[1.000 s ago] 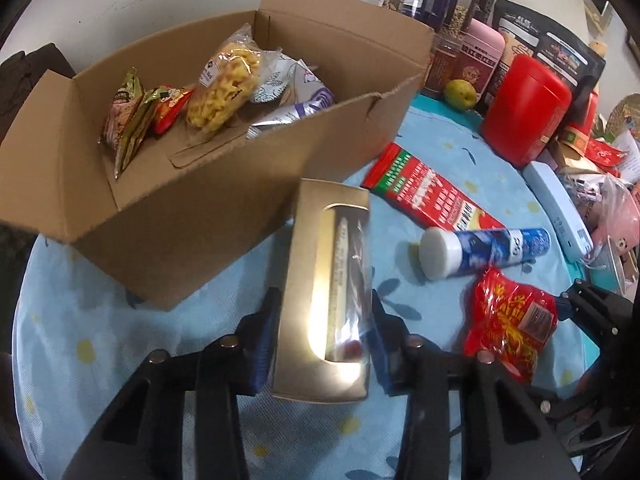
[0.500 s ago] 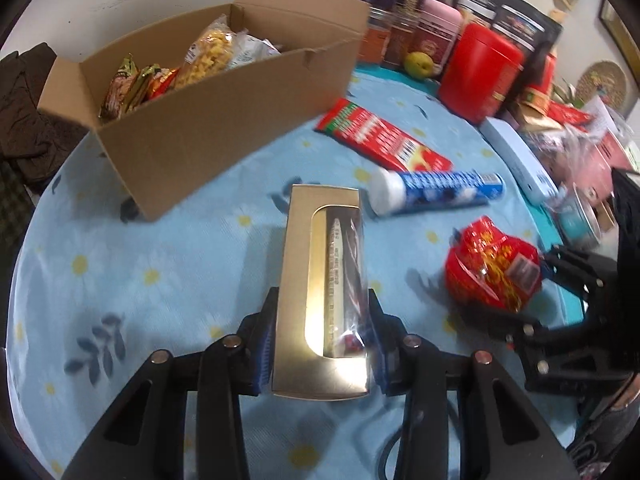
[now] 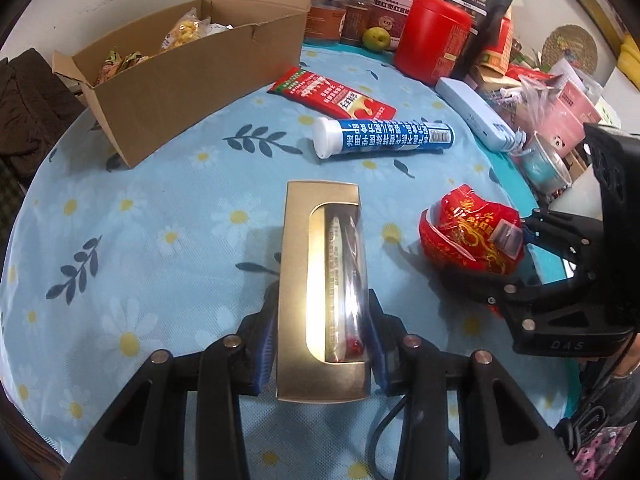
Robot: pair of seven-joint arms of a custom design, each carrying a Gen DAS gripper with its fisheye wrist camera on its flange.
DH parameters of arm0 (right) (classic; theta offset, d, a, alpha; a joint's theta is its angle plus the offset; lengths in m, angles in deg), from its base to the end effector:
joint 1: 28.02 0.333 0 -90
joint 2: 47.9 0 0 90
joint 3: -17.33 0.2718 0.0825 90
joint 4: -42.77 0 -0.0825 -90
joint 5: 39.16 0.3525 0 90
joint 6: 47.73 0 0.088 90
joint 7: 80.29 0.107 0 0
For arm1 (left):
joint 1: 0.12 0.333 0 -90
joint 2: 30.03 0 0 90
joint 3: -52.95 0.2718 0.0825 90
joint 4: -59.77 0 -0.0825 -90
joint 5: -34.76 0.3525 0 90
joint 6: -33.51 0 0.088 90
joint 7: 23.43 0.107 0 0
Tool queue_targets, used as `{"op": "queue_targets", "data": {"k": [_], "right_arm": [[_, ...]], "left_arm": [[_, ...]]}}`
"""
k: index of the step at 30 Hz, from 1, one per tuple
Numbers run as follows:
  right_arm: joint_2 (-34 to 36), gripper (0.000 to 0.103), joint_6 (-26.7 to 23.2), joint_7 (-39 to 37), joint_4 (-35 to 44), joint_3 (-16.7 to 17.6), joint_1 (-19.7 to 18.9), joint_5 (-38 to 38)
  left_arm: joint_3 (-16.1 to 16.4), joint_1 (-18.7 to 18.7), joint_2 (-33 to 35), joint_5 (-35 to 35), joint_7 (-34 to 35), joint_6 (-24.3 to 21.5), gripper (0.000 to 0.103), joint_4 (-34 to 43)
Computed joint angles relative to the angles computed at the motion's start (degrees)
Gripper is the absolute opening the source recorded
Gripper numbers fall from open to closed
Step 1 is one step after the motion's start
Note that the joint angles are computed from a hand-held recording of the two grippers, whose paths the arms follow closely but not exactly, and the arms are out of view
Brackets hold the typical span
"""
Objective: Organize snacks
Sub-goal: 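Lift the gold box and red candy bag off the table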
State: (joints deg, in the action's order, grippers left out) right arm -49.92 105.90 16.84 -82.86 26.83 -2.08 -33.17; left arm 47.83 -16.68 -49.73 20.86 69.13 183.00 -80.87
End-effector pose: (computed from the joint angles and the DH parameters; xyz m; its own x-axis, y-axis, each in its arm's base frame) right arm 0.4430 0.3119 0.4321 0.4319 -0.8907 -0.1421 -0.8159 -0.3186 -0.4824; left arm 0.4280 -0.1659 0.4533 -0.2797 -0.9474 0.1558 -0.8652 0.1783 -0.4686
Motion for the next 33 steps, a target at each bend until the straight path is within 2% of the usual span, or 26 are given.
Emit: {"op": "queue_targets", "data": {"k": [4,5,13,19,20,22,25,28,33], "right_arm": [[-0.3,0.063,1.1,0.1,-0.9,0.0,0.0,0.5],[-0.3,0.064,1.3,-0.1,-0.9,0.0,0.0,0.8],[0.3,0.072,1.8,2.9,-0.6,0.3,0.1,-3.6],[0.5,0.074,2.3,5.8,-0.8,0.3,0.2,-7.5],[0.3,0.073,2.8,6.4,-1.1,0.3,0.2,-7.8],[-0.3,0.056,5.3,5.6,-2.5,0.3,0.3,-6.4],[-0.5,0.052,7.4,8.4,-3.6,0.3,-0.1,-7.2],[-1.1,0.051,7.7,7.3,-4.2,0.3,0.0,-5.2],[-1.9,0.051,8.1,2.8,-4.9,0.2,0.6,0.7]], "left_arm": [[0.3,0.0,1.6,-1.6,-0.4,-1.1,0.039,1.0],[0.2,0.0,1.5,-2.0,-0.2,0.2,0.039,0.5],[-3.7,2.5,3.7,7.3,-7.5,4.0,0.04,1.1],[-3.4,2.2,4.4,10.2,-10.2,5.4,0.04,1.3],[-3.2,2.0,4.4,10.0,-10.3,5.8,0.04,1.1],[-3.7,2.5,4.4,11.7,-11.3,5.8,0.039,1.0],[-4.9,3.3,4.4,15.5,-14.2,5.8,0.038,1.2],[-1.9,0.3,4.0,9.2,-10.0,5.7,0.038,1.0],[-2.1,0.2,2.4,7.8,-9.5,5.4,0.038,-0.1]]}}
